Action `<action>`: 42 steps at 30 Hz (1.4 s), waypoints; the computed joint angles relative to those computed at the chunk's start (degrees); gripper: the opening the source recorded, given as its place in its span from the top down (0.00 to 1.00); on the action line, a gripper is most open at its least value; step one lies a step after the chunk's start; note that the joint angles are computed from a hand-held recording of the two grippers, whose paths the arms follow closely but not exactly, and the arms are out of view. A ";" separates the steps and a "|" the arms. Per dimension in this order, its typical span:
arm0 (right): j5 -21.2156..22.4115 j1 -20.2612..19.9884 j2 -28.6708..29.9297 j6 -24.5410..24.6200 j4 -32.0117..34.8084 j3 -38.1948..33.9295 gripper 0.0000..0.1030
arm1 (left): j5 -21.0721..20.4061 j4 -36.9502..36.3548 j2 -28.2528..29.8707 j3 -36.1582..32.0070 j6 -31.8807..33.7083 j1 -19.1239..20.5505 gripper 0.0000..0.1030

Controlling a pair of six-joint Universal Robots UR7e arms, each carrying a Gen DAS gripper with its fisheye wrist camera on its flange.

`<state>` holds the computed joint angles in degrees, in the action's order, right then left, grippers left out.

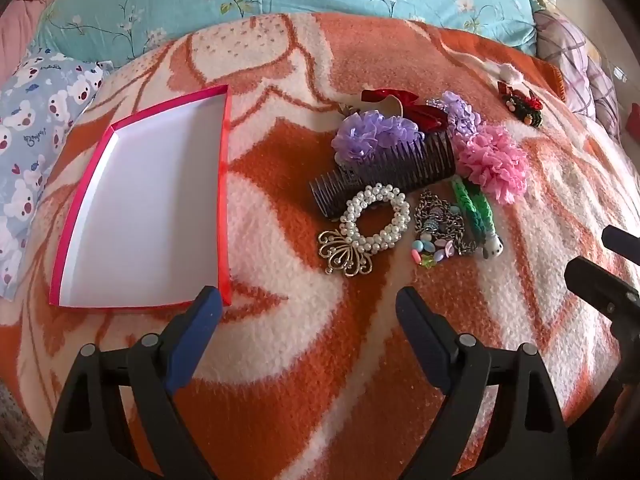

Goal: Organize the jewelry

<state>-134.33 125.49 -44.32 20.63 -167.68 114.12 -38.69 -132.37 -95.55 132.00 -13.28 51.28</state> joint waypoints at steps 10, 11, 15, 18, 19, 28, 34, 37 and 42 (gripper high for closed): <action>0.04 -0.02 1.09 -0.26 -1.00 -0.47 0.01 | 0.22 -0.52 1.21 -0.53 0.16 0.70 0.13; 0.28 -0.12 1.26 -0.48 -1.13 -0.78 0.01 | 0.24 -0.99 1.35 -0.49 0.45 0.77 0.13; -0.09 -0.12 0.89 -0.86 -1.06 -0.59 0.01 | 0.85 1.48 0.63 -0.77 -0.18 -0.01 0.13; -0.15 -0.21 0.77 -1.23 -1.90 -0.31 0.01 | 0.45 0.92 0.41 -0.60 0.08 -0.27 0.13; -0.07 -0.24 0.70 -1.23 -2.02 -0.23 0.01 | -0.34 0.20 0.38 -0.59 0.31 -0.10 0.13; 0.37 -0.30 0.52 -1.40 -2.61 0.00 0.01 | -0.68 1.54 0.31 -0.93 -0.18 -0.33 0.13; 0.59 -0.35 -0.49 1.67 4.41 -1.00 0.01 | 0.17 2.30 0.44 -0.89 -0.27 -0.69 0.13; -0.14 -0.23 0.14 -0.12 0.68 -0.51 0.01 | 0.09 2.02 0.47 -0.85 -0.17 -0.68 0.13; -0.55 -0.20 0.08 0.28 2.43 -0.89 0.01 | 0.39 3.29 0.54 -1.11 -0.78 -0.78 0.13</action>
<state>-134.88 125.29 -44.24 20.91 -165.25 113.23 -38.30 -129.08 -95.01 130.90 -14.05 50.50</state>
